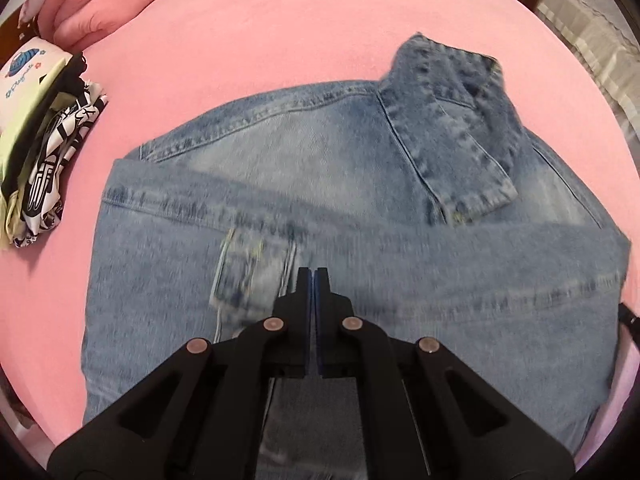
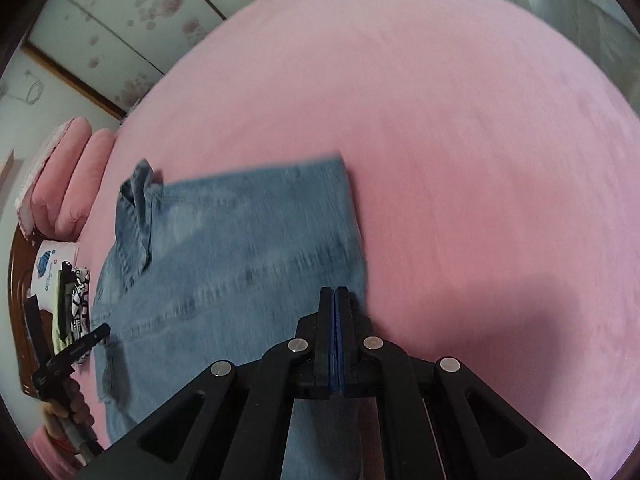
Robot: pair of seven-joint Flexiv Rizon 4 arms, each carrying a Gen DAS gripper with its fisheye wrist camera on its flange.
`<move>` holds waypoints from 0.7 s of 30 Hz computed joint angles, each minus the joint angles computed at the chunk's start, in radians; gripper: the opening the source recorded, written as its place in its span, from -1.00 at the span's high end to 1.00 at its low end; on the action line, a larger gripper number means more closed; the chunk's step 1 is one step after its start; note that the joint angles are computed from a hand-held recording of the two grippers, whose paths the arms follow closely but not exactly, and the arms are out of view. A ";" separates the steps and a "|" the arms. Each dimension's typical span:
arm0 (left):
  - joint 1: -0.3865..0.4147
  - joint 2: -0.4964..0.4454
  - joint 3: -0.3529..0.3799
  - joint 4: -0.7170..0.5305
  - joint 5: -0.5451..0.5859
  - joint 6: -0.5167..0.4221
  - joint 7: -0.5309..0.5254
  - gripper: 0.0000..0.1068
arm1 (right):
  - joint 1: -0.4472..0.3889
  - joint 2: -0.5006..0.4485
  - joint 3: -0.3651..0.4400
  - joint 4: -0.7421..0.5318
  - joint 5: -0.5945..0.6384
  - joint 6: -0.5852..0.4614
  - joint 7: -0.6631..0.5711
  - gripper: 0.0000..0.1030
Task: Fold large clothes
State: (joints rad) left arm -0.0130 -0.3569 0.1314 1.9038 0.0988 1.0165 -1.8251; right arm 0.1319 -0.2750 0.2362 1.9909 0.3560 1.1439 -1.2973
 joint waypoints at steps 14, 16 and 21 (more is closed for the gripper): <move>0.042 0.441 -0.001 0.399 0.071 -0.115 -0.035 0.98 | 0.095 0.383 -0.009 0.300 0.050 -0.181 0.130 0.98; 0.062 0.522 -0.005 0.441 0.105 -0.176 -0.022 0.98 | 0.116 0.438 0.001 0.343 0.017 -0.202 0.227 0.98; 0.115 0.746 0.012 0.543 0.100 -0.302 0.065 0.98 | 0.171 0.610 0.062 0.449 -0.007 -0.204 0.458 0.97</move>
State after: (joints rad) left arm 0.1024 0.3887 0.1434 2.4464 0.1993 0.7149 -1.7600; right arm 0.3029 0.3354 0.2983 2.4396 0.3489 0.9400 -0.8394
